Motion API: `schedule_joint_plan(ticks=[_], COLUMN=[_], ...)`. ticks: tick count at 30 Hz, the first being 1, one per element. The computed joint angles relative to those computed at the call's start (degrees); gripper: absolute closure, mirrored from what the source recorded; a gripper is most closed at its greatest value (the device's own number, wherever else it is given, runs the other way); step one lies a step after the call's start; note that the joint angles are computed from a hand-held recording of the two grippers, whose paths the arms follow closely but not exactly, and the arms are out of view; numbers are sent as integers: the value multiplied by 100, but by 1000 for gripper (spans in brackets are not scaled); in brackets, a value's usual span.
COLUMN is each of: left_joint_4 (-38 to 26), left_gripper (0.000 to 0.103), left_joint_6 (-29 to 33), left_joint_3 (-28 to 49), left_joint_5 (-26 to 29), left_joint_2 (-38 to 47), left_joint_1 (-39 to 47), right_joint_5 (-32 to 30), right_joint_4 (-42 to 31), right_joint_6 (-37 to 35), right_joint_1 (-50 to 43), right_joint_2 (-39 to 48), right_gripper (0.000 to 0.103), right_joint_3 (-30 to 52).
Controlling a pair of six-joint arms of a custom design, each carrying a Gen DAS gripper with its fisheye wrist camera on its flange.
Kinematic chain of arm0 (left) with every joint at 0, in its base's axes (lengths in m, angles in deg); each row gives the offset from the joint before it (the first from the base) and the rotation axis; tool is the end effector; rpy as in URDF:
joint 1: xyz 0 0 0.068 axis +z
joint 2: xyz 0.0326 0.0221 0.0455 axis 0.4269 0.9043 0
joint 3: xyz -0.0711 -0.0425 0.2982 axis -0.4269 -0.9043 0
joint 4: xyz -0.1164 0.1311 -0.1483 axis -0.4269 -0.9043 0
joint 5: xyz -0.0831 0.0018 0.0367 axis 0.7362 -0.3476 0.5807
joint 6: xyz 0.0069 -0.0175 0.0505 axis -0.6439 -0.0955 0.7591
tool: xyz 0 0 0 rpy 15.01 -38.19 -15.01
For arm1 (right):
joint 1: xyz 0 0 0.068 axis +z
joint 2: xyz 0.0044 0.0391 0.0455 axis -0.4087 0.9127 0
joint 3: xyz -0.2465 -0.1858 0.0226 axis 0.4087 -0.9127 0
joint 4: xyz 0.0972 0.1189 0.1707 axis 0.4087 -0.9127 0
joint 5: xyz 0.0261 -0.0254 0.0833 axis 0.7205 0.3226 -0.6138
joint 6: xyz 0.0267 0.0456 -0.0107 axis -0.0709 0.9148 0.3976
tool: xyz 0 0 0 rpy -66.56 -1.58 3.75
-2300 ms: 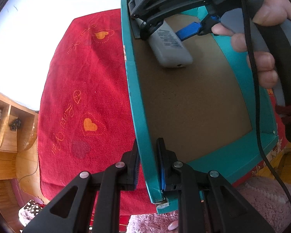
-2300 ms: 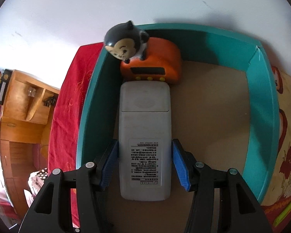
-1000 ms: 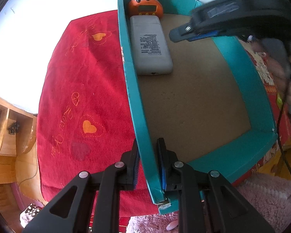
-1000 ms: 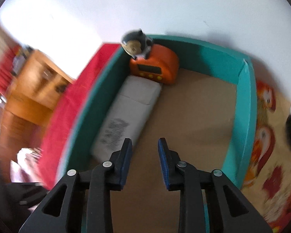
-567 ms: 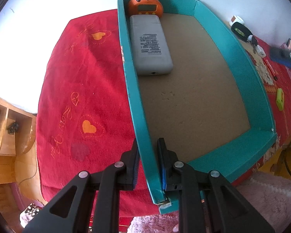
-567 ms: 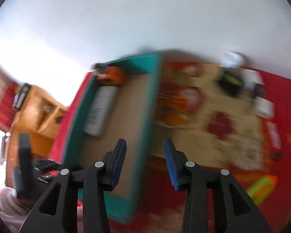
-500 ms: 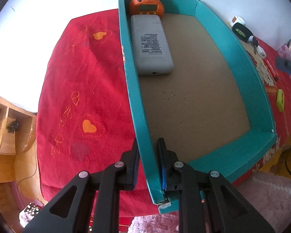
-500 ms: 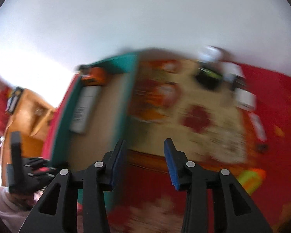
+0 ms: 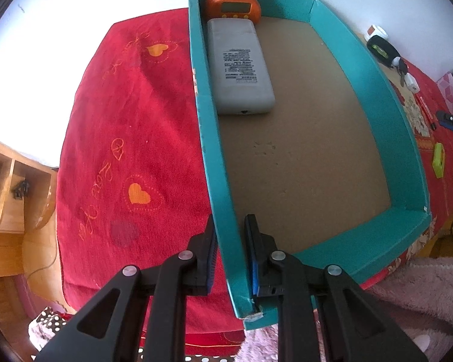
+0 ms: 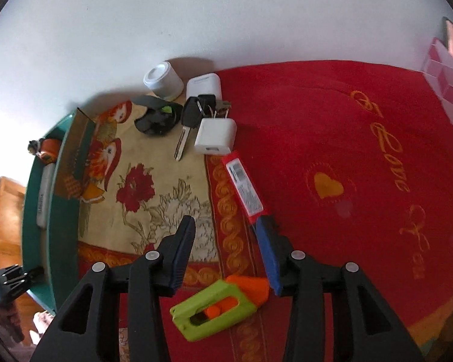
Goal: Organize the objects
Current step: 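Move the right tool to the red lighter on the bed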
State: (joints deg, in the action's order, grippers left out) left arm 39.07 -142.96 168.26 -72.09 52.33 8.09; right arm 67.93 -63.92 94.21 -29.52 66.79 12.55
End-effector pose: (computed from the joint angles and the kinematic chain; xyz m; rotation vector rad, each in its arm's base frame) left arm 0.4375 -0.1062 0.1573 -1.9608 1.0835 0.0629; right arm 0.1840 -0.0225 0.2875 1.3023 2.3670 0.0417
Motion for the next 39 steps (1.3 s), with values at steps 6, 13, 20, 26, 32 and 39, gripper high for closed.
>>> schedule_joint_plan(ticks=[6,13,20,26,32,39], left_joint_4=[325,410,633,-171,-260,-570], left_gripper=[87,88,88,88,88,88], left_joint_6=[-45,-124,-253,-699,-840,-705], left_joint_3=[-198,-193,-337,372,454,619], left_joint_5=[424,704,705,862,821,896], left_joint_2=[-219,-299,-353,-115,-10,-38], left_joint_1=[96,155,136,158,42,121], right_joint_5=[-375,-332,-22,224,188,196], right_joint_4=[531,764,371,270,258,44], right_joint_6=[-901,-1192,-1428,-1242,-1150,-1137], right_joint_1=[-550,-659,-293,-166,-301,-337], right_joint_2=[141,414,746,735,662,705], right_gripper=[59,59,58,74,82,82], right_joint_3=[-209,-324,48,43,-19,102])
